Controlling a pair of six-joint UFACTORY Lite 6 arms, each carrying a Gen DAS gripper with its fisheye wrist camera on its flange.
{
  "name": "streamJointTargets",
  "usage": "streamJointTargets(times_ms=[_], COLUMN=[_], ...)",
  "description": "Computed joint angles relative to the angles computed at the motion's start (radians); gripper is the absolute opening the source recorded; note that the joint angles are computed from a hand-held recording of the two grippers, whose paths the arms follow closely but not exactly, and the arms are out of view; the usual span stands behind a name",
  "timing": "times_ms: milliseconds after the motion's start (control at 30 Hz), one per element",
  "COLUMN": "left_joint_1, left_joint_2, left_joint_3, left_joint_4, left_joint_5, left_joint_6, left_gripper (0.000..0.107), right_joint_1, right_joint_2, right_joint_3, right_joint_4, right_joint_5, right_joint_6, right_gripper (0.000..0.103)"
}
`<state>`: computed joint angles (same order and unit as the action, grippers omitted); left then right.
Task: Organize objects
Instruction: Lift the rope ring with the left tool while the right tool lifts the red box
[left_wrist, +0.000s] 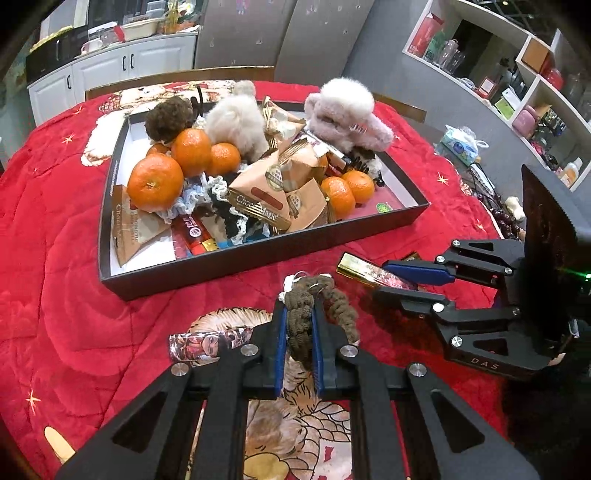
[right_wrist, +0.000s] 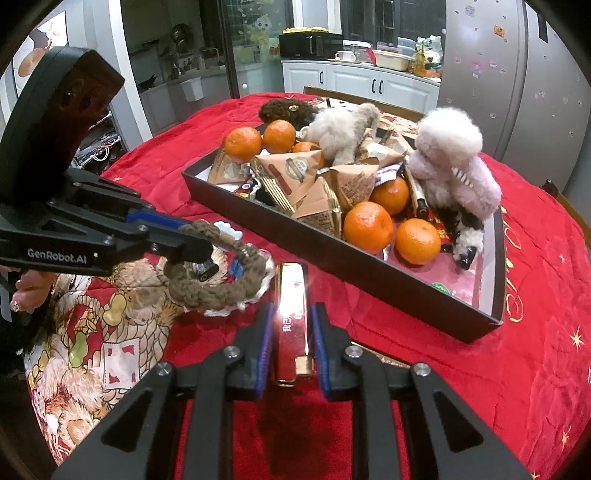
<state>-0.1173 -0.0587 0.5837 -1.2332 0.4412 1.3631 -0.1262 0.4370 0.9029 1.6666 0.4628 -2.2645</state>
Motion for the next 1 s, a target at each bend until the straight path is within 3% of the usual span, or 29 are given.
streamJointTargets(times_ms=[500,700,833,1000], left_joint_1=[-0.017,-0.076,-0.025,-0.036], left_joint_2=[-0.135,-0.003,-0.098,-0.170], left_joint_3=[-0.036,-0.003,-0.049,-0.045], left_joint_4=[0.059,0.076,-0.055,0.001], left_joint_5=[0.048,-0.029,0.050,0.048], left_joint_6=[-0.067,-0.095,0.035,-0.026], left_gripper=[0.011,0.011,0.011,0.011], right_joint_1=[-0.009,-0.023,-0.043,-0.057], right_joint_2=[-0.042,-0.059,-0.073,-0.077], right_joint_3=[-0.036,-0.052,-0.068,-0.067], right_joint_4=[0.011,0.015,0.023,0.017], right_joint_5=[0.014,0.017,0.026,0.032], right_joint_6=[-0.015,-0.025,-0.039,-0.034], right_gripper=[0.020,0.020,0.020,0.020])
